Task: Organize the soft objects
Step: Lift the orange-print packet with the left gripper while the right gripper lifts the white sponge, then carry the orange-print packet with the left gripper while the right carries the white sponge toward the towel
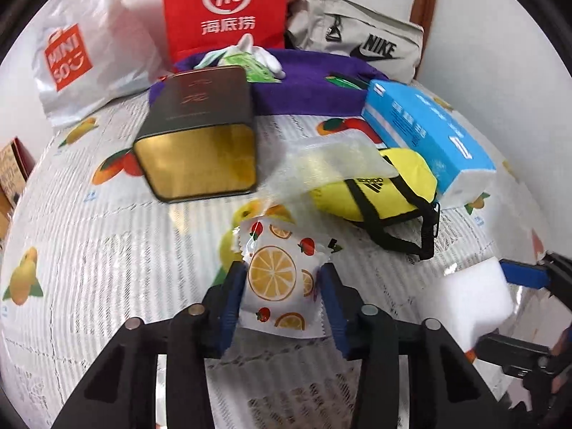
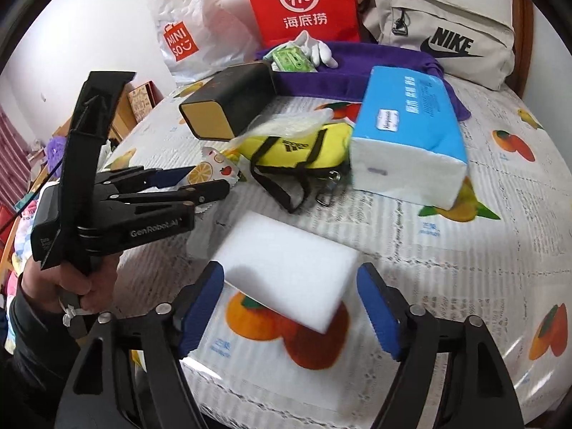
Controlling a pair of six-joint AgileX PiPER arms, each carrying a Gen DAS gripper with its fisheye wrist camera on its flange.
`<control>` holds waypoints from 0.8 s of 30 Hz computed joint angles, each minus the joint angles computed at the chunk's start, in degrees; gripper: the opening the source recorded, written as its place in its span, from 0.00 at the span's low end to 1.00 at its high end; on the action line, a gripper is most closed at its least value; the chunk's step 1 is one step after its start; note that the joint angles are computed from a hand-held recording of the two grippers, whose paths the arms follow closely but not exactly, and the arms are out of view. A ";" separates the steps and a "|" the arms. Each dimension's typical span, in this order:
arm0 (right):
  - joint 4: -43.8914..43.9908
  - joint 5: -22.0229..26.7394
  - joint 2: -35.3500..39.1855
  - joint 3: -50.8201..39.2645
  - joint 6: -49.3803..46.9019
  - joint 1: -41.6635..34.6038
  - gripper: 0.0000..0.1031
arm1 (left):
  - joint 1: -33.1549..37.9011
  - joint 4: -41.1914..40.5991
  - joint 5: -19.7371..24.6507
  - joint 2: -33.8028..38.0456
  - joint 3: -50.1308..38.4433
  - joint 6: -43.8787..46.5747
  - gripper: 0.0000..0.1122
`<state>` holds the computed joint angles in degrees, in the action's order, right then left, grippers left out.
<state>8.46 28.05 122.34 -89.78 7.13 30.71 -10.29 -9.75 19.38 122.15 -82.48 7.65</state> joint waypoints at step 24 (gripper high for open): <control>2.02 -2.15 3.63 -4.61 -0.41 0.55 0.62 | 5.66 -30.77 -2.62 -3.62 7.87 26.57 0.29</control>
